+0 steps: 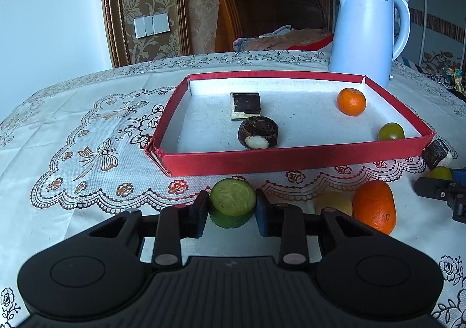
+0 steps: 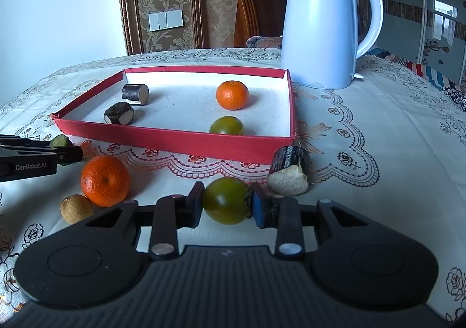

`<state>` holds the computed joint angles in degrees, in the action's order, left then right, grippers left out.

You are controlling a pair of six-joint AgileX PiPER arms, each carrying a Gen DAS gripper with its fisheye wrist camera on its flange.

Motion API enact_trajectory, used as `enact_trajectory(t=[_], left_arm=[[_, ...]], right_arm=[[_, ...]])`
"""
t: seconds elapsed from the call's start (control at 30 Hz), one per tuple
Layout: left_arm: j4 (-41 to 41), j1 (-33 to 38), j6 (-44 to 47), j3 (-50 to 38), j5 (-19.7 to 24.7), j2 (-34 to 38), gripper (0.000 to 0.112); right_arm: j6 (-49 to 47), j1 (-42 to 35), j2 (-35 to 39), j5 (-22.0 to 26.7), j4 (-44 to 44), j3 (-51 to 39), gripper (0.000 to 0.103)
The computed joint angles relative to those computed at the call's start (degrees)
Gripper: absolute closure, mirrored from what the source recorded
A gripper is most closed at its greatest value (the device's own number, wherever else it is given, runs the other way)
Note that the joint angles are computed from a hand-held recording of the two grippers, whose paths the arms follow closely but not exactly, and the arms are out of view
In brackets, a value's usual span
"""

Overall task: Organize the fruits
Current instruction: 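Carry the cucumber slice and green tomato over the red tray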

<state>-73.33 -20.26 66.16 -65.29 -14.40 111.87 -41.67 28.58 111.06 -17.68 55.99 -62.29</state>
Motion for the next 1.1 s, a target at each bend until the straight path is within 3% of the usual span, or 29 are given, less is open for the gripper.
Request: enact_trajectory(t=[0.13,0.33,0.57,0.9,1.0,1.1], left_arm=[[3.4,-0.3,-3.6,0.7,-0.5,-0.3,0.080],[18.7,-1.2,-17.8,4.0,-3.8,-1.9,0.080],[28.5,-1.0,-28.4,5.9,-6.1,-3.0,0.080],[24.6,-0.6,-27.6,2.7,-5.9,-1.5,0.080],[20.0,-0.4,-23.0,0.3,-4.4,-0.5,0.080],[18.7,-1.2,-20.9,-0.4,-6.1,-0.1,0.080]], right_arm=[[4.5,-0.2,-0.5,-1.1,-3.3,1.1,0.071],[11.6,-0.6,-1.1,-2.0,-9.6,2.5,0.071],[12.8,-0.8,-1.1,-1.9,-10.3,2.6,0.071],[14.2,-0.7,-1.1,-2.5,-11.7,2.3,0.071],[10.1,0.0,-0.6,-3.6,-8.1,0.9,0.071],[5.9,0.1,-0.1,-2.8,-4.7,-1.4,0.071]])
